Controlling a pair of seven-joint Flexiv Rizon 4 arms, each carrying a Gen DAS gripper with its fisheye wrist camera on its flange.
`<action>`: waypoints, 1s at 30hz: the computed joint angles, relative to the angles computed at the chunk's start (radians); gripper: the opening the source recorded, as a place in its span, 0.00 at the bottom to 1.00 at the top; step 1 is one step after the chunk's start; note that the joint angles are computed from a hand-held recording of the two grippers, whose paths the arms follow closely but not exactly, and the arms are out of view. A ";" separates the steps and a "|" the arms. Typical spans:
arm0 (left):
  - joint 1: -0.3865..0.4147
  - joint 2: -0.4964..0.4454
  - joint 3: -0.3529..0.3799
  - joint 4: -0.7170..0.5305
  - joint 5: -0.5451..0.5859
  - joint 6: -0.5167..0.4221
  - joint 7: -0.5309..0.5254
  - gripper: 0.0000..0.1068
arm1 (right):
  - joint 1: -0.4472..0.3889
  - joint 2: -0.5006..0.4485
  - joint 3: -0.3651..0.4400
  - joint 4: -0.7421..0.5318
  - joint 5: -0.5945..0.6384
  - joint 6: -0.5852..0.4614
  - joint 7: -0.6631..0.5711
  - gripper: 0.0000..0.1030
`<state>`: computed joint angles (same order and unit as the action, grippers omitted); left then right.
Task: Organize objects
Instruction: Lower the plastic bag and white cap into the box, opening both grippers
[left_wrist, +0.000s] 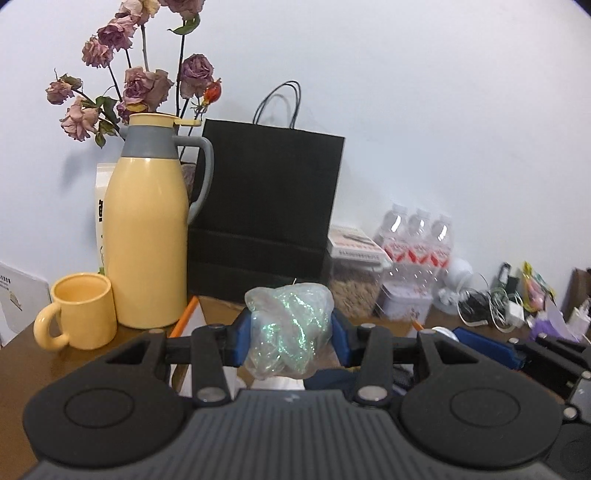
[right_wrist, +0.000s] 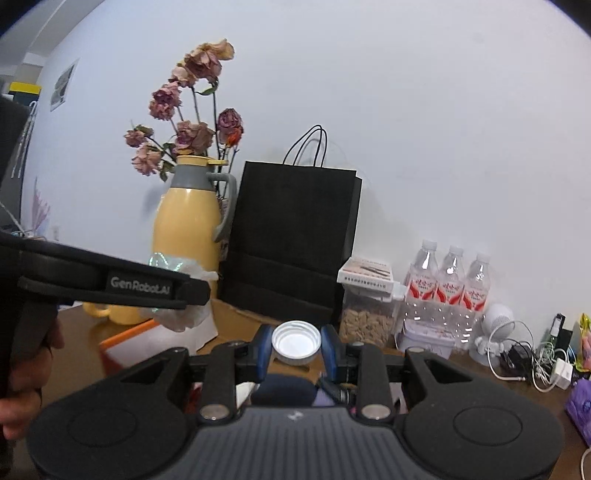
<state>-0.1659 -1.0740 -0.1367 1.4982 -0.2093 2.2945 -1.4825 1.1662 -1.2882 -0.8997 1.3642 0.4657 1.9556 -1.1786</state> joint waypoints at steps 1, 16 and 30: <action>-0.004 -0.012 0.003 -0.024 -0.009 -0.003 0.003 0.41 | -0.009 -0.015 -0.011 -0.032 0.006 -0.021 0.012 0.26; -0.034 -0.150 0.023 -0.274 -0.087 -0.186 0.116 0.44 | -0.225 -0.098 0.072 -0.314 -0.239 -0.213 0.250 0.27; -0.014 -0.140 0.004 -0.245 -0.049 -0.127 0.094 0.96 | -0.215 -0.076 0.033 -0.218 -0.372 -0.191 0.439 1.00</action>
